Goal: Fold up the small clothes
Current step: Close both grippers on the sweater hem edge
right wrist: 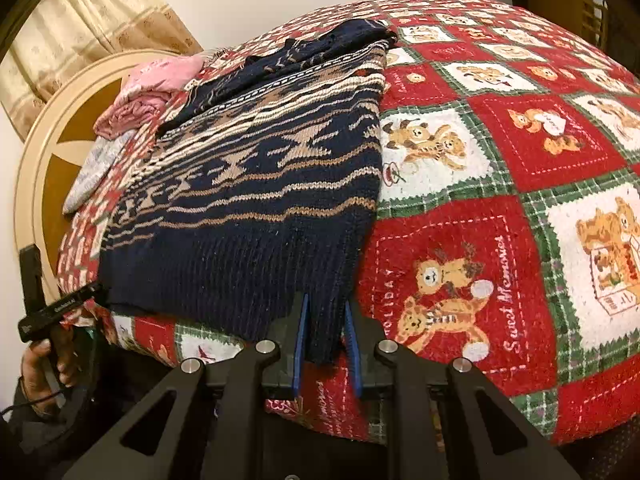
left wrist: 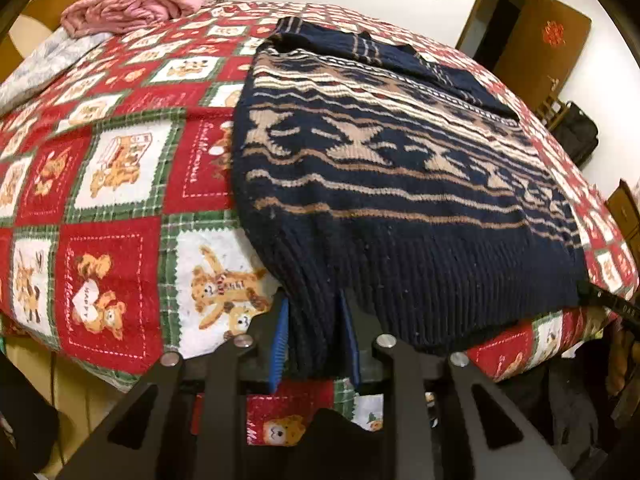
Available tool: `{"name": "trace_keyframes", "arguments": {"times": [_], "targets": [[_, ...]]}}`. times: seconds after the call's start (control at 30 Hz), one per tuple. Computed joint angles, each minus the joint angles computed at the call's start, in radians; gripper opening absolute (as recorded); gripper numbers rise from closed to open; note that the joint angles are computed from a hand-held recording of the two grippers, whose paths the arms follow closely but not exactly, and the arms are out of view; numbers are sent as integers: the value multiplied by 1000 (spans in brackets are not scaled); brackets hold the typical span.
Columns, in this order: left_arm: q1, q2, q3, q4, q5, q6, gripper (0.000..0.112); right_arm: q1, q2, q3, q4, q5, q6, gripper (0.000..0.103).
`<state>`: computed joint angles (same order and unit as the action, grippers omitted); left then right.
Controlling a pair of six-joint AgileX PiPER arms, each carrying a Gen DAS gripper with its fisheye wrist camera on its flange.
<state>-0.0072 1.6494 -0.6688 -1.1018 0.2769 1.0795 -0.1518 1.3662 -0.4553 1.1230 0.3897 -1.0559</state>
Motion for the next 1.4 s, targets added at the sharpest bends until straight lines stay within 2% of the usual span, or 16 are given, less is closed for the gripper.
{"name": "trace_keyframes", "arguments": {"times": [0.17, 0.2, 0.23, 0.27, 0.33, 0.4, 0.47, 0.7, 0.87, 1.0, 1.07, 1.1, 1.2, 1.3, 1.4], "targets": [[56, 20, -19, -47, 88, 43, 29, -37, 20, -2, 60, 52, -70, 19], [60, 19, -16, -66, 95, 68, 26, -52, 34, 0, 91, 65, -101, 19], [49, 14, -10, -71, 81, 90, 15, -58, 41, 0, 104, 72, -113, 18], [43, 9, -6, -77, 72, 114, 13, -61, 42, -1, 102, 76, -114, 18], [53, 4, -3, -113, 85, 151, 12, -33, 7, 4, 73, 54, -89, 10], [54, 4, -4, -114, 87, 155, 11, 0, -26, 12, 56, 19, -71, 9], [70, -5, -1, -134, 105, 173, 11, -7, -47, 16, 68, 26, -94, 9], [102, -52, 2, -187, 163, 239, 11, -133, -70, 22, 190, 185, -249, 8], [132, -88, -16, -170, 224, 219, 11, -159, -94, 23, 214, 235, -263, 8], [146, -101, -20, -177, 248, 237, 11, -125, -96, 7, 154, 192, -192, 8], [135, -90, -20, -177, 227, 241, 11, -76, -61, -12, 56, 118, -94, 8], [132, -81, -22, -168, 223, 232, 11, -92, -54, -9, 66, 131, -105, 8], [125, -58, -28, -151, 216, 211, 11, -175, -1, -32, 62, 253, -113, 10], [134, -55, -29, -156, 235, 217, 11, -236, 5, -36, 68, 326, -127, 10], [137, -52, -27, -156, 234, 219, 11, -240, 11, -35, 56, 331, -115, 10]]}}
